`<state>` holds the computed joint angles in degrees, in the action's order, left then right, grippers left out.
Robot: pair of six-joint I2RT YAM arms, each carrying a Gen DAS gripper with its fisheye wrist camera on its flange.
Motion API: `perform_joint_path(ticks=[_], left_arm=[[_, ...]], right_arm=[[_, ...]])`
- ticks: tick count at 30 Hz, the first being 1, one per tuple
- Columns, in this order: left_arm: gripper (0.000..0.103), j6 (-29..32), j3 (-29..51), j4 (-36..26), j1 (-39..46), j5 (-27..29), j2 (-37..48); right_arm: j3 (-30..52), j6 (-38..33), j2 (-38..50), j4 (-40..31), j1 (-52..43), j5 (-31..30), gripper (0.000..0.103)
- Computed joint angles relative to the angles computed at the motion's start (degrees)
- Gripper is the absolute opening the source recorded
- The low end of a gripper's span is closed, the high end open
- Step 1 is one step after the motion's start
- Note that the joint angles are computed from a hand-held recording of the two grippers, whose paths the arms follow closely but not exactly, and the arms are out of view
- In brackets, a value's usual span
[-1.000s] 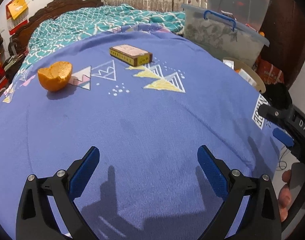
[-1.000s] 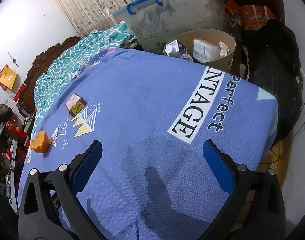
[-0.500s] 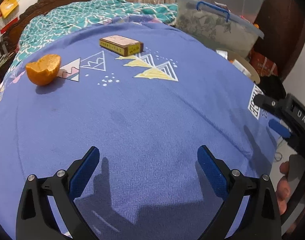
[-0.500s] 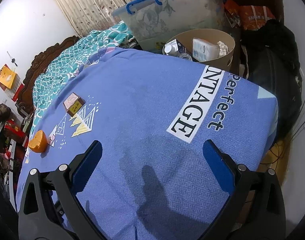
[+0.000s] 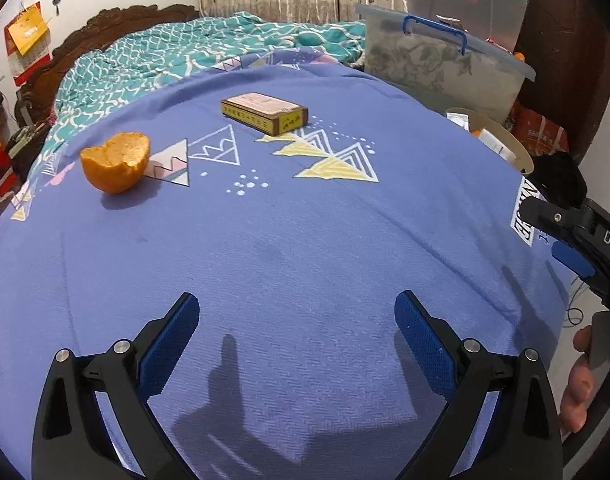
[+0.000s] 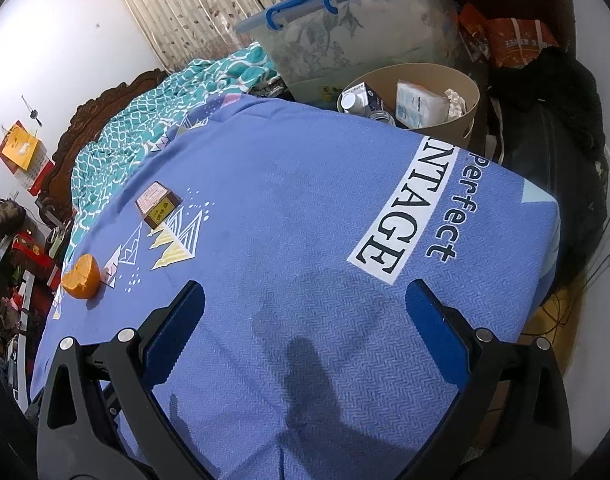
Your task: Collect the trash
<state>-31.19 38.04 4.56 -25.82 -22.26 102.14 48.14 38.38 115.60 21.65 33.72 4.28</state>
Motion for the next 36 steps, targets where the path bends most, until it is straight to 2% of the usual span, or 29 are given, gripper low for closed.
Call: perform_joint_path(ticks=[13, 36], left_arm=[[0.094, -0.2, 0.3, -0.7, -0.7, -2.2, 0.1], [0.094, -1.6, -3.4, 3.7, 2.3, 3.0, -2.5]], right_arm=[[-0.1, 0.2, -0.1, 0.0, -0.1, -0.1, 0.099], [-0.7, -2.0, -0.4, 1.9, 0.8, -1.2, 0.099]])
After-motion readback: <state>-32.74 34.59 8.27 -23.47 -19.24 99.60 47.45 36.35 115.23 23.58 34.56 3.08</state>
